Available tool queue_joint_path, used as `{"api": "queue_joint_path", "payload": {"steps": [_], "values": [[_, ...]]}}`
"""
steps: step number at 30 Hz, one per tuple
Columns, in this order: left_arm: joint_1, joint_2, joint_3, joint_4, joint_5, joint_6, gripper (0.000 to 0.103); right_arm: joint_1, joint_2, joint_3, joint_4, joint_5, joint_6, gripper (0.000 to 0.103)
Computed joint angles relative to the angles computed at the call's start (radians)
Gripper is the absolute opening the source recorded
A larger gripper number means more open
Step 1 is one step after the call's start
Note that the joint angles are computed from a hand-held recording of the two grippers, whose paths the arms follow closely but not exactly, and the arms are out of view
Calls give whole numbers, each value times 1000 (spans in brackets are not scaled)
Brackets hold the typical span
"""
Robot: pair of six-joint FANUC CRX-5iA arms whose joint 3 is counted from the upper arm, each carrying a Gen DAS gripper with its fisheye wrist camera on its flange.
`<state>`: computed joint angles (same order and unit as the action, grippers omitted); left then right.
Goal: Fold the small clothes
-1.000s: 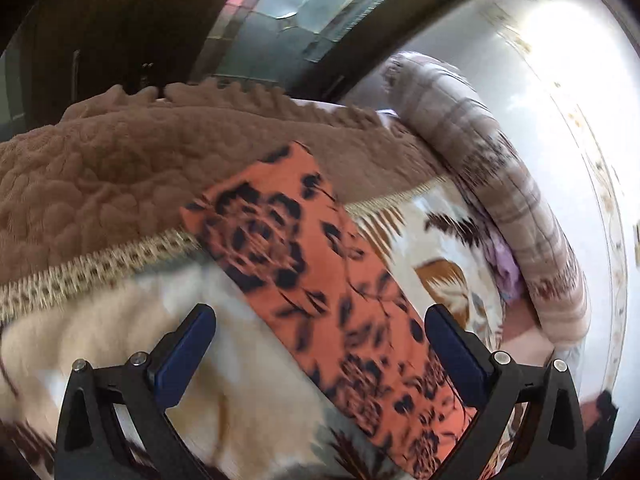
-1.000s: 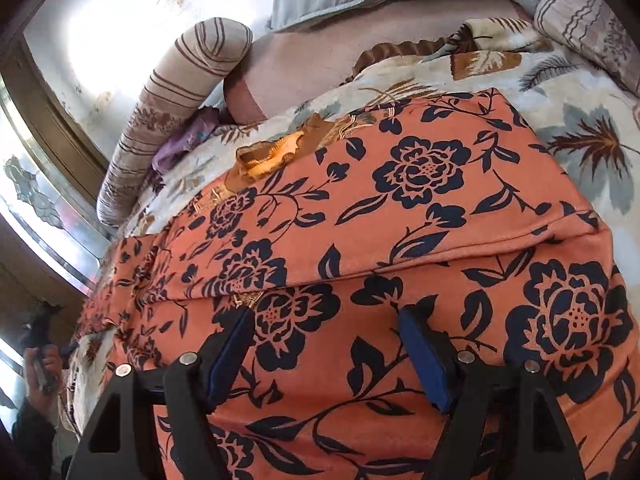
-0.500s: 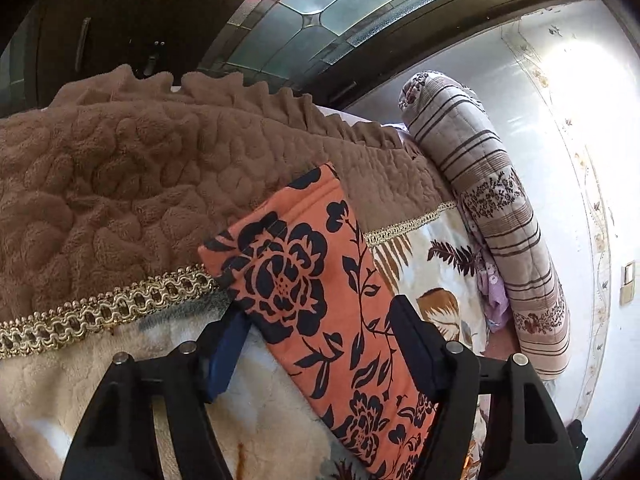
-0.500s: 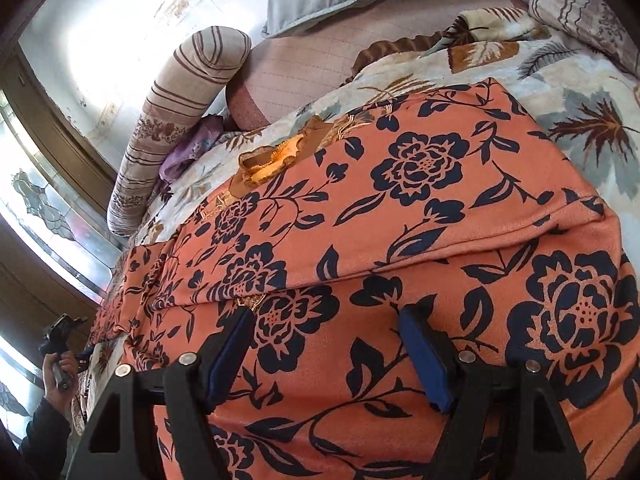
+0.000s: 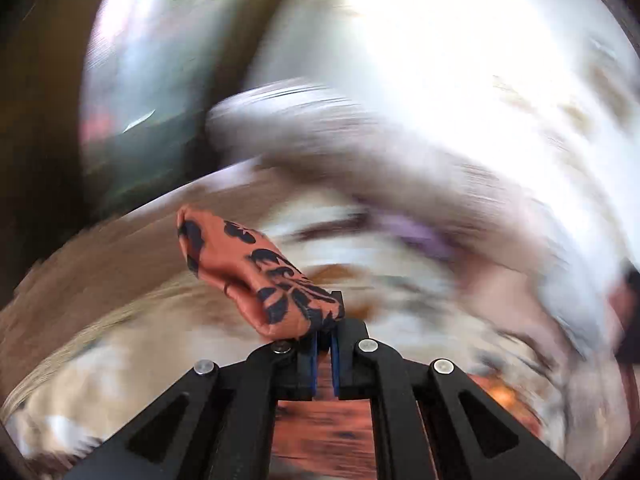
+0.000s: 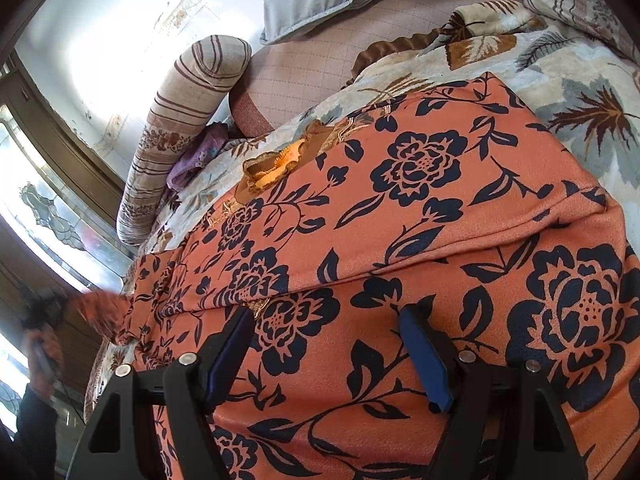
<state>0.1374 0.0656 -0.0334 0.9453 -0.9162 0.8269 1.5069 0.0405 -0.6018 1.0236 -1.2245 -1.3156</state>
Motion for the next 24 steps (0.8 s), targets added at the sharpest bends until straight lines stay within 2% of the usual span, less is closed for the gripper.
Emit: {"api": "queue_joint_path", "payload": {"steps": [2, 5, 7, 9, 10, 11, 12, 13, 14, 16, 18, 21, 23, 24], "values": [[-87, -44, -16, 74, -49, -65, 4, 0, -3, -10, 14, 2, -19, 78], [-234, -78, -30, 144, -116, -92, 5, 0, -8, -25, 36, 6, -47, 78], [-342, -73, -22, 144, -149, -80, 5, -2, -9, -32, 48, 9, -63, 78], [-438, -65, -24, 118, -145, -75, 5, 0, -12, -39, 58, 8, -77, 78], [-464, -51, -13, 103, -162, -71, 5, 1, -14, -43, 64, 9, -86, 78], [-508, -17, 21, 40, -199, -52, 10, 1, -16, -47, 69, 9, -94, 78], [-527, -13, 26, -7, -205, -40, 30, 2, -18, -50, 75, 9, -103, 78], [-549, 0, 37, -97, -202, -9, 42, 4, -19, -54, 82, 7, -114, 78], [-549, 2, 32, -146, -199, 14, 54, 6, -22, -60, 91, 4, -128, 78], [-516, 0, 4, -185, -199, 39, 54, 19, -28, -66, 99, -11, -159, 78], [-443, -12, -31, -202, -207, 55, 54, 33, -42, -77, 103, -24, -199, 78], [-341, -56, -102, -224, -130, 30, 64, 64, -74, -85, 122, -83, -251, 78], [-271, -59, -127, -263, -72, 26, 64, 81, -93, -61, 87, -154, -223, 78], [-242, -49, -128, -280, -73, 36, 64, 89, -103, -54, 66, -187, -223, 78]]}}
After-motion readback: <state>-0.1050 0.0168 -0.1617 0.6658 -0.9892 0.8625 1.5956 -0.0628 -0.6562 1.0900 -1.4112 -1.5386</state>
